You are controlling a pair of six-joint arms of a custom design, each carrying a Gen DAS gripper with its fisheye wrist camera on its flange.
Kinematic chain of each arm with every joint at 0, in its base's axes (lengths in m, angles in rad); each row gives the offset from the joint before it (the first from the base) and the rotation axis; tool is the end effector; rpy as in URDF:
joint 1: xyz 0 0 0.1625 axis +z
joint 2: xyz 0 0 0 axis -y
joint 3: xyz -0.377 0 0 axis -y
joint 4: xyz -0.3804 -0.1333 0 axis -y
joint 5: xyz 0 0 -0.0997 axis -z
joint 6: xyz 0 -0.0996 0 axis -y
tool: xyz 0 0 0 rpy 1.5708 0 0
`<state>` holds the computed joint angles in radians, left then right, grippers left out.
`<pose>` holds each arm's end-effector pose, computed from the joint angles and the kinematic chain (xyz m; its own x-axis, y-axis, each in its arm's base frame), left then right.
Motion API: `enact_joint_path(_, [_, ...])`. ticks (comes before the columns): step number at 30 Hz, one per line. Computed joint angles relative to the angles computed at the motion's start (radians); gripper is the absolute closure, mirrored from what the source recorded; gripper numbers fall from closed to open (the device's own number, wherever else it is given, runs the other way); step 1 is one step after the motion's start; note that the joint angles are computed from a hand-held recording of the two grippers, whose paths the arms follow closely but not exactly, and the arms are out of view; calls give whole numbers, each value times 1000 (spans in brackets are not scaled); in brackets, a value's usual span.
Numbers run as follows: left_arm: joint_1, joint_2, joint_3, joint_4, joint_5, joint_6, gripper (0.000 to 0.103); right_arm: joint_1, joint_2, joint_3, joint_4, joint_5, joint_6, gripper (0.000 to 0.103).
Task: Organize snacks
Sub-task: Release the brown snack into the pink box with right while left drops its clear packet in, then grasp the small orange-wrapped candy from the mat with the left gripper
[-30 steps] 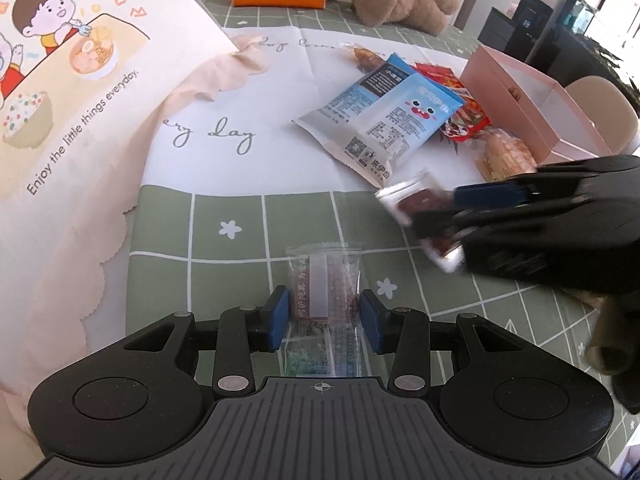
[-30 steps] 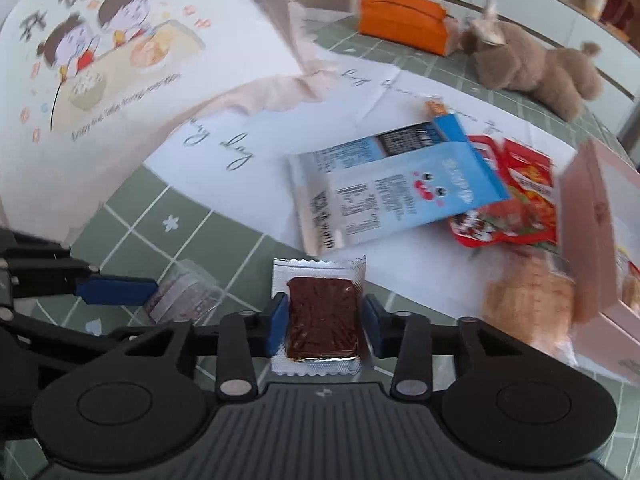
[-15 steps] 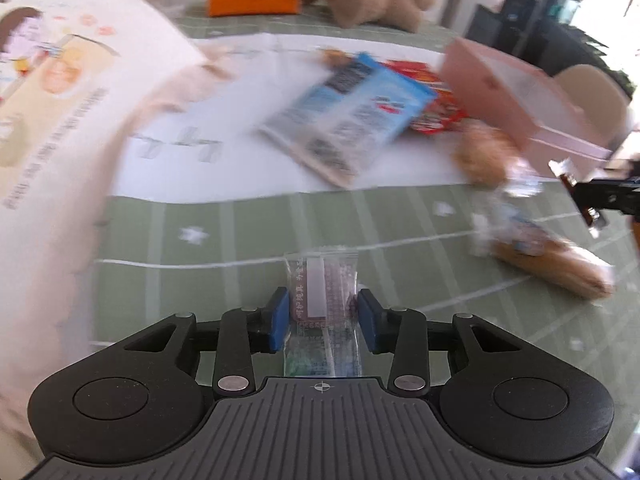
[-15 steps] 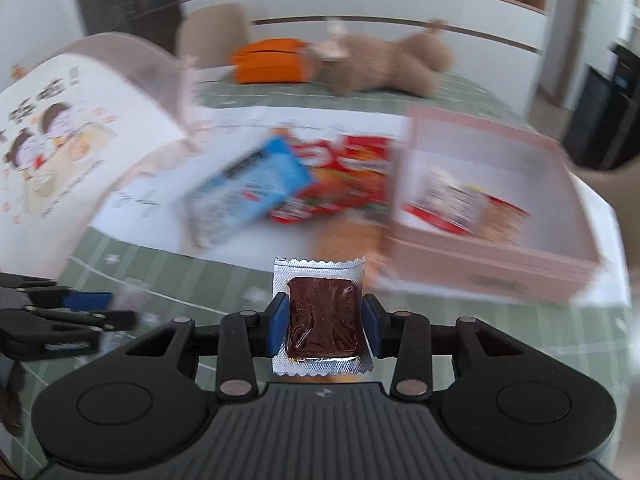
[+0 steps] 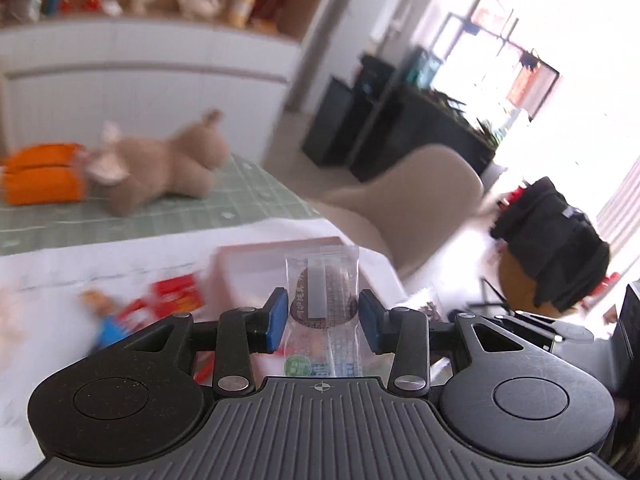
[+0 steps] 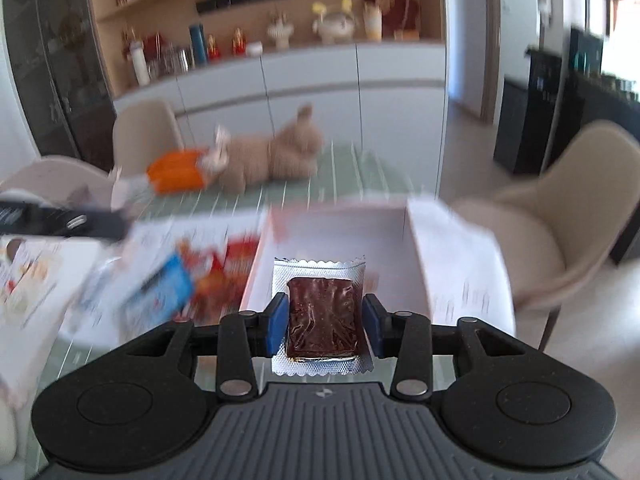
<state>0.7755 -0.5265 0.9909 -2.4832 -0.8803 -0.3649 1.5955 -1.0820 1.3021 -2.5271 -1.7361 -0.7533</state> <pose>-0.4258 -0.6930 0.1556 -0.9179 0.1087 -0.3817 0.3383 0.7170 -0.6095 0.1339 -0.6850 0.4064 -0.7087 -0.4439 0.5483 -0.6897 0.5993 -0.4064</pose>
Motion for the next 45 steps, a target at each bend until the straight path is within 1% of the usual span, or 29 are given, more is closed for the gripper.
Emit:
enact_joint_path(1, [26,52,-98,79,-16,-22,59,3,39,-56,30,-3,1,46])
enact_joint_path(2, [41,85,-159,136,-8,-41,60,8,82,-112,57,-32,13,33])
enact_joint_path(3, [51,104,-189,166,11,-51,61,11,116,-151,65,-66,22,32])
enact_joint_path(4, [58,105,-183,168,28,-56,61,12,141,-178,66,-97,19,32])
enact_joint_path(6, [69,72,-108,131,48,-78,61,-5,139,-172,73,-89,7,32])
enact_joint_path(8, [77,29,-20,121,87,-143,61,-33,111,-136,107,-64,1,32])
enact_joint_path(10, [88,9,35,142,145,-183,61,-49,99,-101,124,-71,-17,32])
enact_joint_path(12, [96,-4,62,154,188,-186,61,-58,92,-63,134,-77,-38,32])
enact_joint_path(14, [112,14,33,153,195,-154,61,-64,83,-26,162,-69,-34,32])
enact_joint_path(17, [146,80,-82,189,145,-91,61,-54,91,13,199,-42,15,32])
enact_joint_path(18, [152,105,-120,214,131,-75,61,-48,93,34,183,-38,28,32])
enact_joint_path(19, [161,141,-175,269,129,-59,61,-38,101,51,161,-37,48,32])
enact_joint_path(20, [166,162,-203,319,134,-56,61,-28,118,62,136,-36,70,32])
enact_joint_path(21, [165,157,-188,353,136,-62,62,-23,130,68,120,-37,79,32])
enact_joint_path(22, [164,143,-153,345,147,-38,66,-12,153,70,97,-56,82,32])
enact_joint_path(23, [159,120,-103,319,165,-13,68,-1,175,64,91,-90,82,40])
enact_joint_path(24, [153,89,-50,316,185,-8,71,5,189,47,120,-86,92,50])
enact_joint_path(25, [149,48,12,309,193,-21,72,6,194,40,153,-64,112,56])
enact_joint_path(26, [146,5,73,293,194,-43,72,12,195,41,158,-64,112,58])
enact_joint_path(28, [150,-83,202,228,182,-98,72,27,201,58,146,-63,82,59])
enact_joint_path(31, [158,-184,341,153,147,-176,73,41,206,59,183,-52,91,60])
enact_joint_path(34, [153,-248,434,102,134,-220,74,51,194,78,220,-44,96,60])
enact_joint_path(36, [149,-263,462,61,131,-227,74,53,178,91,250,-47,100,60])
enact_joint_path(38, [142,-248,450,0,173,-194,74,57,168,103,244,-63,80,58])
enact_joint_path(39, [139,-231,428,-33,203,-152,74,61,155,123,217,-77,61,57])
enact_joint_path(40, [140,-206,388,-64,225,-85,74,65,143,141,191,-92,41,56])
enact_joint_path(41, [146,-179,338,-59,226,-21,74,70,133,158,158,-107,19,55])
enact_joint_path(43, [167,-118,208,22,226,87,70,71,115,167,136,-112,14,54])
enact_joint_path(45, [193,-48,66,141,245,139,70,63,98,165,132,-113,32,53])
